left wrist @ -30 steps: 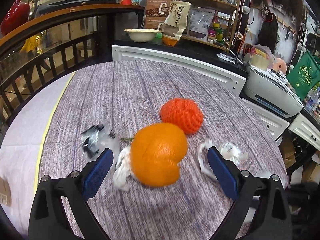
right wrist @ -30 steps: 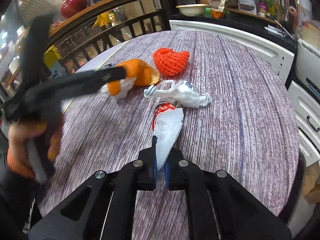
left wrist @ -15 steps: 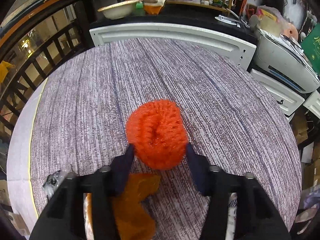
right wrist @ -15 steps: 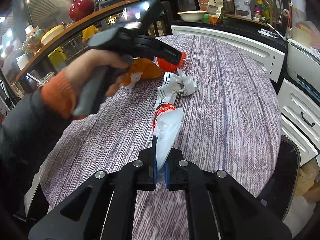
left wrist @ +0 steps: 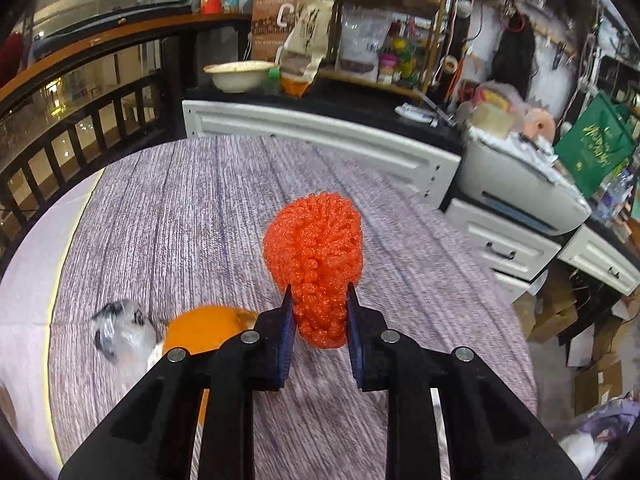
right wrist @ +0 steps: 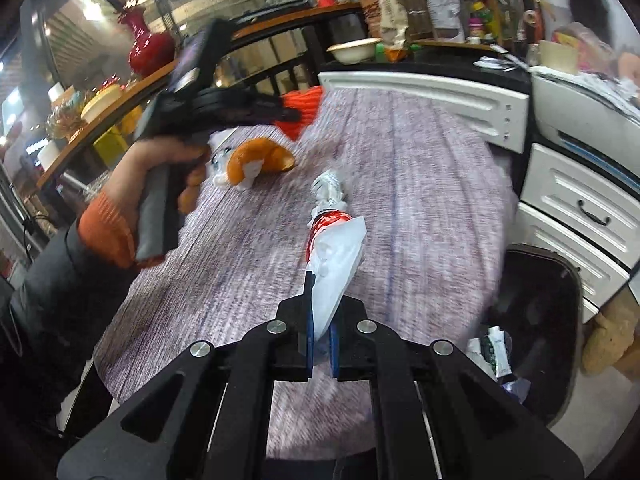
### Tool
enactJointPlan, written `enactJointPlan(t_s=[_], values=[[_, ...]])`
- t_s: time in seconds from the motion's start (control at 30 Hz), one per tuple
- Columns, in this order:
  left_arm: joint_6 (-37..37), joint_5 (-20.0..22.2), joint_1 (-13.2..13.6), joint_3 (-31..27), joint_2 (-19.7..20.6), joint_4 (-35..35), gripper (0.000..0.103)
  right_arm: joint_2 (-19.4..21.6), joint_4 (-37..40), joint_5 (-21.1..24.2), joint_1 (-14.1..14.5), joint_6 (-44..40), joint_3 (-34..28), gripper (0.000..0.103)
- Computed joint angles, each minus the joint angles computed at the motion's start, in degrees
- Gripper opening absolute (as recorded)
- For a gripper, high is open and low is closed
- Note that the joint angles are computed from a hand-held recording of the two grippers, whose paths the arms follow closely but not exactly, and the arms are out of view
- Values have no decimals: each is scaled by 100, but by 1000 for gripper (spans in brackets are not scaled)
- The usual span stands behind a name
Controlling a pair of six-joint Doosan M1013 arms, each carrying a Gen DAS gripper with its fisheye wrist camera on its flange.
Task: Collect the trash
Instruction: 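Carry the white red-print bag to the bin and release it with the right gripper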
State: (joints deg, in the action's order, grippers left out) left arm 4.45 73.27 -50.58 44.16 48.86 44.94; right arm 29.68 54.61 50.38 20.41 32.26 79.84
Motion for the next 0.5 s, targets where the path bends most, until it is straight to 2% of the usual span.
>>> enactJointPlan(t_s=[0.2,0.37,0.5], values=[[-417,-221,-259,114,-40,432,23,-191,344,-155,-216,-153,227,6],[-542,-293,-391,86,-7,601,23,-205,200,22,-280,-117,259,6],[-566,-283,-451,55,12,662,23,-137,299,659,-256,-376,277,6]])
